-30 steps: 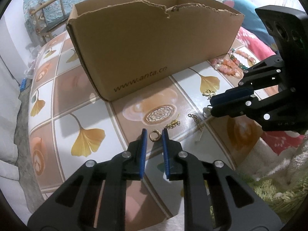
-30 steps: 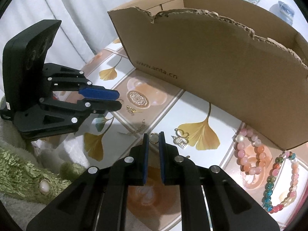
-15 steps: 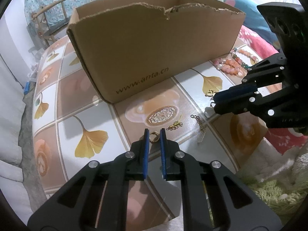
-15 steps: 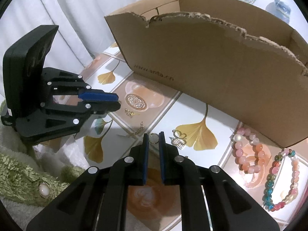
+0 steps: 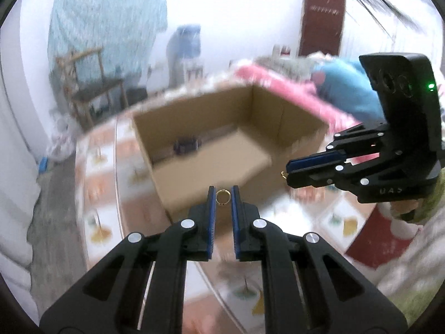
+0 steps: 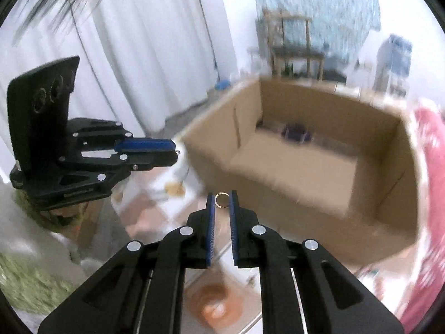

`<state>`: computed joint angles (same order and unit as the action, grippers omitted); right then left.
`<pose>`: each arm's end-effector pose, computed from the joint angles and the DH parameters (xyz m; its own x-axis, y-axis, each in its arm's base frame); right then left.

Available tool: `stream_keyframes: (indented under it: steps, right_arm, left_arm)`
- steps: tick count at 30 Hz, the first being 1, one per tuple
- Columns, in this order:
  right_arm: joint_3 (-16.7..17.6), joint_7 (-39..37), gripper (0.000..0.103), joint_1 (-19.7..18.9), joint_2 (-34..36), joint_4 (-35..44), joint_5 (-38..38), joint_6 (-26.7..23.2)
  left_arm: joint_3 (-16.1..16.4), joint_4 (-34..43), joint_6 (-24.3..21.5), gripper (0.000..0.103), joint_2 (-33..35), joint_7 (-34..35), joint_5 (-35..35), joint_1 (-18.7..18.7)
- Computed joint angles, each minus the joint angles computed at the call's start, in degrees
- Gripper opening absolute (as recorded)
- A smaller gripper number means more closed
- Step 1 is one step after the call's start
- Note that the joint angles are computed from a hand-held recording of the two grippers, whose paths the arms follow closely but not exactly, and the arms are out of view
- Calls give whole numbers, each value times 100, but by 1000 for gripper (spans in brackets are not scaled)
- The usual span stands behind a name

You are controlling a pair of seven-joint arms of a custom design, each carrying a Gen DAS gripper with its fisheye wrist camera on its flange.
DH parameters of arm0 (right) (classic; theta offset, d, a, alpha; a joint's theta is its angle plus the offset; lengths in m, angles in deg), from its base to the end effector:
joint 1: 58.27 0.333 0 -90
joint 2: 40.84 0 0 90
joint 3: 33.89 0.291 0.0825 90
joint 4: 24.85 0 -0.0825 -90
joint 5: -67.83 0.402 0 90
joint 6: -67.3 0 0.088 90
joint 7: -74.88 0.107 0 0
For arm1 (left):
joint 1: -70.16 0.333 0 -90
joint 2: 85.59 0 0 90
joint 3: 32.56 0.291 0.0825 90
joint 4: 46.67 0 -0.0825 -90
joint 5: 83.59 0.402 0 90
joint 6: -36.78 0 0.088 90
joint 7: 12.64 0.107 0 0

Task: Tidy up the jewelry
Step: 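Carry the gold ring over the box and open the left gripper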

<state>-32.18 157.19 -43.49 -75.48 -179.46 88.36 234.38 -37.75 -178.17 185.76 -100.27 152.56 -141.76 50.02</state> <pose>0.4167 0.1009 0.4785 0.1891 -0.9627 -0.1936 -0.6971 0.0073 -0.7170 0.4850 -0.2124 0.4752 -0.8490 -0.5283 0.0098 -0.3444 0.5392 -0.7685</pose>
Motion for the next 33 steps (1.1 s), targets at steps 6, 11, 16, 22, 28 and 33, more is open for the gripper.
stream_keyframes:
  steps: [6,11,16,22,28,33]
  right_arm:
    - [-601,-45,10,-349,1065,1388,208,-1045]
    - [-749,135,10,-804,2503,2870,519,-2576]
    - [-640,382,10,-1157,3598,3861,586,-3530]
    - [-499,590,11,-1289,3905,4111,415,-3637]
    - [-479,697,19,-1329,3825,4032,405,-3547]
    - [-492,679,25,-1348,3478,3716,430,-3198]
  left_arm:
    - [-410,1635,-208,10,1365,-1018,1115,221]
    - [-702,3537,-1262,10,2944,-2862,3334,273]
    - [-733,4637,-2083,10,3889,-3830,4744,82]
    - [-1018,4988,-2271,10,4223,-4198,5343,220]
    - [-1209,4945,-2195,27,4197,-4436,5422,425]
    - [-1309,4891,-2009,29,4121,-4427,5272,561]
